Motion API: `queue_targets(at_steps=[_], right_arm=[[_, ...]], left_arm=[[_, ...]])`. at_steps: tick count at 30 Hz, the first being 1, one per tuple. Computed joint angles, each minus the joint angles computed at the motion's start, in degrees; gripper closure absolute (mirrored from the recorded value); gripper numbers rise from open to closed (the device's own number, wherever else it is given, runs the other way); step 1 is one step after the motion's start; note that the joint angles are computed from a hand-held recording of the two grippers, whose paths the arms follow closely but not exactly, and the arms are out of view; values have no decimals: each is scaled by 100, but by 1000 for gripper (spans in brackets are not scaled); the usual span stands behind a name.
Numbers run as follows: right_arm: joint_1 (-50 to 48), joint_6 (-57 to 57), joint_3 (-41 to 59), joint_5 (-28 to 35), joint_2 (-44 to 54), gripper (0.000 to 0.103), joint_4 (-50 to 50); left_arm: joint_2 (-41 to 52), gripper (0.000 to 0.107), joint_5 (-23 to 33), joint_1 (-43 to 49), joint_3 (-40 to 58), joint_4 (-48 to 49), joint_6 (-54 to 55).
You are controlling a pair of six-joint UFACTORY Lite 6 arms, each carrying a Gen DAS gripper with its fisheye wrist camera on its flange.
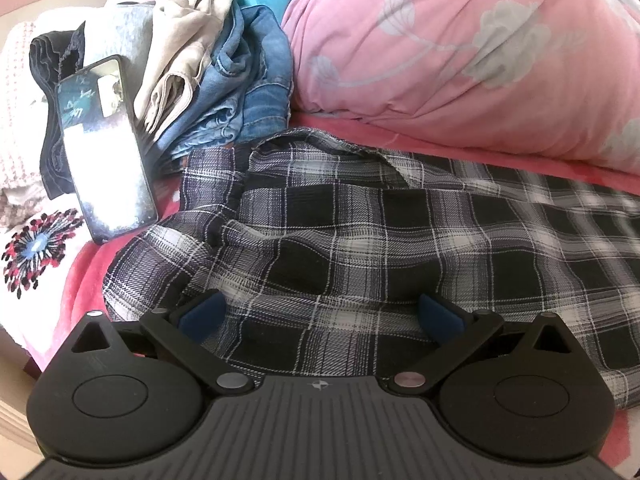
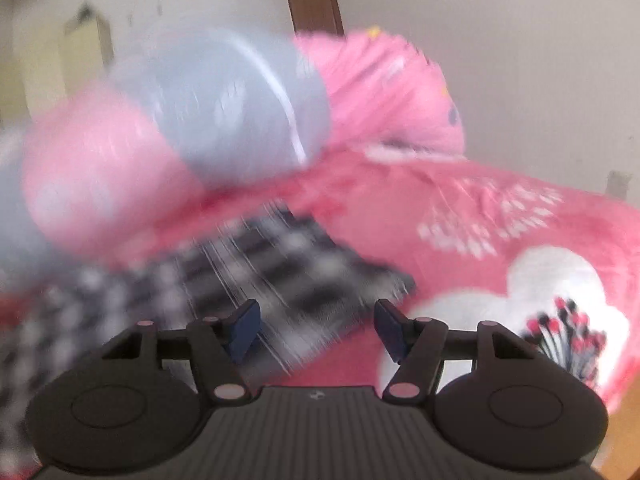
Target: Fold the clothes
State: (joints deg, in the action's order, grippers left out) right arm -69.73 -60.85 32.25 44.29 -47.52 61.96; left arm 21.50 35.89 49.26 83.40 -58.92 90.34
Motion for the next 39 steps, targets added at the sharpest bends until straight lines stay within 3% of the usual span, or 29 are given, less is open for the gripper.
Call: queue_targets(at_steps=[5, 6, 7, 9, 15, 20, 24, 29, 39], right_arm=[[999, 93, 375, -833, 1133, 39, -110], [971, -43, 392, -1088, 1390, 44, -44], [791, -404, 438, -1104, 1635, 59, 260], [507, -408, 713, -947, 1933, 63, 410], [1781, 1299, 1679, -1607, 2162, 59, -991], [3318, 3739, 3457, -2103, 4089, 59, -3082], [3398, 5222, 5521, -1410, 5896, 59, -3393], [3522, 6549, 7663, -129, 7326, 59, -3873], [3960, 8136, 9396, 1212, 8565, 62, -4571]], left_arm=[[-27, 4, -13, 0, -49, -45, 26], [-11, 4, -1, -2, -29, -37, 19], [8, 4, 20, 0, -1, -24, 22], [22, 4, 25, -14, 26, 2, 29], [-5, 4, 17, -12, -21, -57, 95], [-52, 4, 22, -4, -72, -102, 193], [-41, 4, 72, 16, -54, -124, 271], [-68, 4, 72, 44, -141, -322, 474], [10, 4, 291, 165, -154, -673, 878]])
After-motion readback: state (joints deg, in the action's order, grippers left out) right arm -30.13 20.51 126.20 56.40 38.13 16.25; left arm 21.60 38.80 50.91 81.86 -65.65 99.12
